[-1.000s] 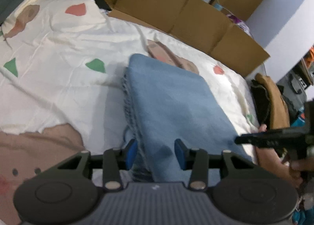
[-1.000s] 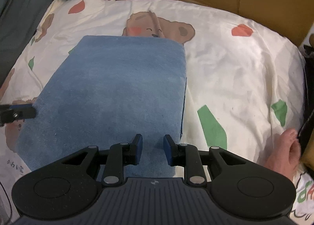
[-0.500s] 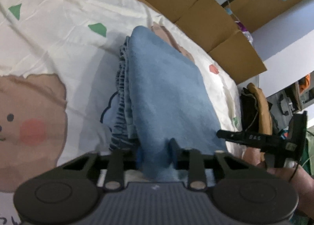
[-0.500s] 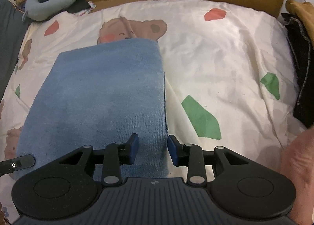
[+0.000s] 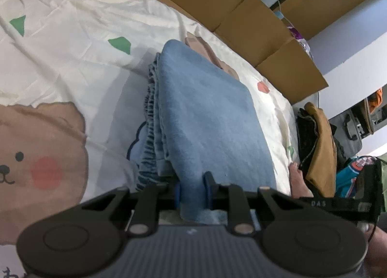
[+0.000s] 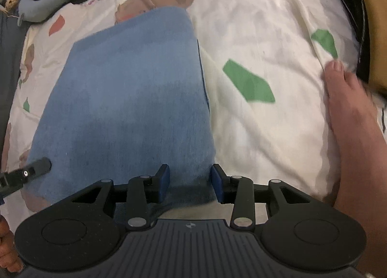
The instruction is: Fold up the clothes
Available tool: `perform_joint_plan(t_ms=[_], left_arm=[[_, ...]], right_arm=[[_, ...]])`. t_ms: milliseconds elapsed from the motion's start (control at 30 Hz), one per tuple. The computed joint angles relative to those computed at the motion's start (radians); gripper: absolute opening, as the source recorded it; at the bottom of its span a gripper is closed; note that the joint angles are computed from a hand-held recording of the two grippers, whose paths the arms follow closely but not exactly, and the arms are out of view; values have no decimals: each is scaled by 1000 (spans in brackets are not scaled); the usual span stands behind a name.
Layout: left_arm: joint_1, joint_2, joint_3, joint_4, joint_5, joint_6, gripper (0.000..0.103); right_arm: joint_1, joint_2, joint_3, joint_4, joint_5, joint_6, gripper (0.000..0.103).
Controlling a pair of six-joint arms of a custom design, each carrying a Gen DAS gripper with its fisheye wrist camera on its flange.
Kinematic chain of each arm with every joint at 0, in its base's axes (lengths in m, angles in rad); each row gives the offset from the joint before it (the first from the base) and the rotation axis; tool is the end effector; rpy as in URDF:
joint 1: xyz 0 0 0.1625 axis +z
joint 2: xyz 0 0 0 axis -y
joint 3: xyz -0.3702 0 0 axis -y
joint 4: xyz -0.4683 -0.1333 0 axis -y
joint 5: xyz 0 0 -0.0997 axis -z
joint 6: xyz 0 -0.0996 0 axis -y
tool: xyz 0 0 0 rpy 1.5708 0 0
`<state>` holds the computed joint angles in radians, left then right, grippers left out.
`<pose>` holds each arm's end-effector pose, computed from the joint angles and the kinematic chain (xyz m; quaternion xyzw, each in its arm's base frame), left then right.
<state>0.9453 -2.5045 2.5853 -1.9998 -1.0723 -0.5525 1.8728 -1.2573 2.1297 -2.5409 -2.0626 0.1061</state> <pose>-0.0247 -0.3433 0.2967 -0.0079 0.9554 -0.2745 0.1088 0.2379 -0.4737 0.0783 0.0829 -0.9653 0.0957 0.2285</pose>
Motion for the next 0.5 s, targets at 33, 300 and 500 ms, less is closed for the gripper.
perform_joint_plan(t_ms=[33, 300, 500], left_arm=[[0, 1, -3, 6, 1, 3, 20], [18, 2, -14, 26, -15, 56, 20], [57, -20, -7, 45, -38, 64, 20]], right_arm=[[3, -2, 0, 14, 1, 28, 39], [-21, -26, -3, -2, 51, 26, 44], [-58, -4, 4, -40, 96, 3, 62]])
